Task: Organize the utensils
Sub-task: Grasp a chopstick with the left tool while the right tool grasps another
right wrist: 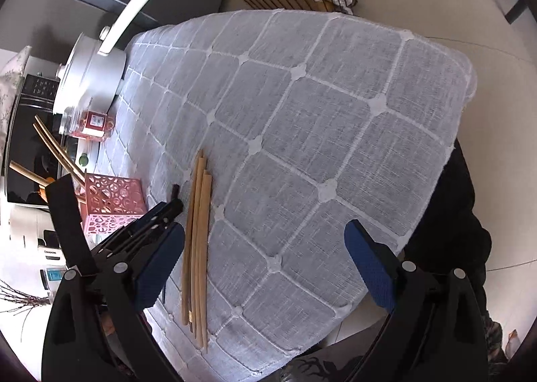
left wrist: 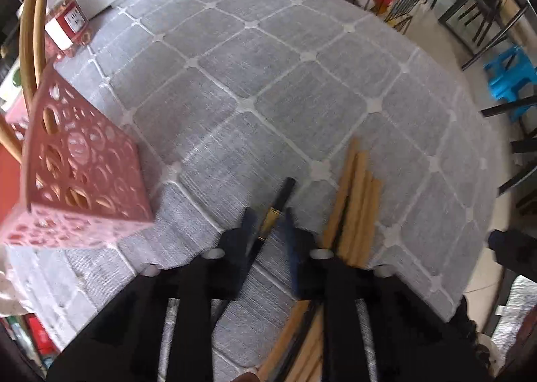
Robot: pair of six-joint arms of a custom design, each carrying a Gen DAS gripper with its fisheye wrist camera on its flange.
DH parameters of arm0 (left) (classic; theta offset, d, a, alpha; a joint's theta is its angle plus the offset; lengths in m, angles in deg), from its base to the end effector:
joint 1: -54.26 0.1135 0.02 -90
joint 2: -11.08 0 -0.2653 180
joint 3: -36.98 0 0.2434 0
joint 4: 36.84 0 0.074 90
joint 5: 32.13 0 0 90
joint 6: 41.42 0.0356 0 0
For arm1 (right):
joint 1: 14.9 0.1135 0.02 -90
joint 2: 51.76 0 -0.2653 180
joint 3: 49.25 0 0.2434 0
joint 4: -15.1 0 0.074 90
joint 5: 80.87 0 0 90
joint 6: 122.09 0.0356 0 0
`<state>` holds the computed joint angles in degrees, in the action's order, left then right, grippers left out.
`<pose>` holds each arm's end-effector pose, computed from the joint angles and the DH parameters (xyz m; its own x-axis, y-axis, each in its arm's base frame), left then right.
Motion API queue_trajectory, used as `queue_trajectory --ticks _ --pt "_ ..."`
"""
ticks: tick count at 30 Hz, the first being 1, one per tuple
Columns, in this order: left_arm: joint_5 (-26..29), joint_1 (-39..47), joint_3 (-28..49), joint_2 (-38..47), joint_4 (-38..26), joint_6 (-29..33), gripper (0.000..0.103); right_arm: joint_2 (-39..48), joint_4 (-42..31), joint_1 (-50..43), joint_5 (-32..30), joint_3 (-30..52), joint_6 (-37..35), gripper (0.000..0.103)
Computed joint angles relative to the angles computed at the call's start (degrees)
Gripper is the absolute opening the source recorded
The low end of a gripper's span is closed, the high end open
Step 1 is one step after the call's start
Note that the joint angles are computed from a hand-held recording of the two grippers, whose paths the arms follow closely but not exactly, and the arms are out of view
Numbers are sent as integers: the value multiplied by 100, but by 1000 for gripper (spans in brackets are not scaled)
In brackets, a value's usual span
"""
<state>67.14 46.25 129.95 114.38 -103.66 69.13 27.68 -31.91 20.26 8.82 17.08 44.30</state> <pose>0.3406 -0.0537 0.2216 -0.8433 0.4685 -0.2634 0.5009 0.8628 -0.0690 0.2149 0.1516 0.2241 -0.7286 0.6756 -0.1127 0.5529 0.6773 0.4853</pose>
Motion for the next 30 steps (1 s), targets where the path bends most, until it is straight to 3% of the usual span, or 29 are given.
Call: queue_trajectory --ticks 2,10,17,18,23,26,27,30 --pt "130 149 -169 -171 33 49 6 169 21 5 -9 120 -22 93" --pt "1401 1434 -248 -1312 -864 586 6 1017 76 124 -74 817 -44 92" --pt "2338 2811 -200 -2484 -1675 1529 6 2294 -563 357 36 2167 -335 61" --pt "2438 2966 -185 -2558 -1745 1607 6 2508 -731 384 101 2399 -380 52" --pt "2741 3353 -38 -2577 -1839 1724 6 3003 -1245 541 725 2964 -351 33" --pt "2807 3511 35 -2499 -1955 1840 6 2888 -1121 582 930 2767 -300 17" --pt "2843 3565 83 -2469 -2013 1864 6 2600 -590 541 860 2325 -304 9" --pt "3042 3817 249 -2415 -2219 2053 6 1998 -120 530 946 1726 -206 8"
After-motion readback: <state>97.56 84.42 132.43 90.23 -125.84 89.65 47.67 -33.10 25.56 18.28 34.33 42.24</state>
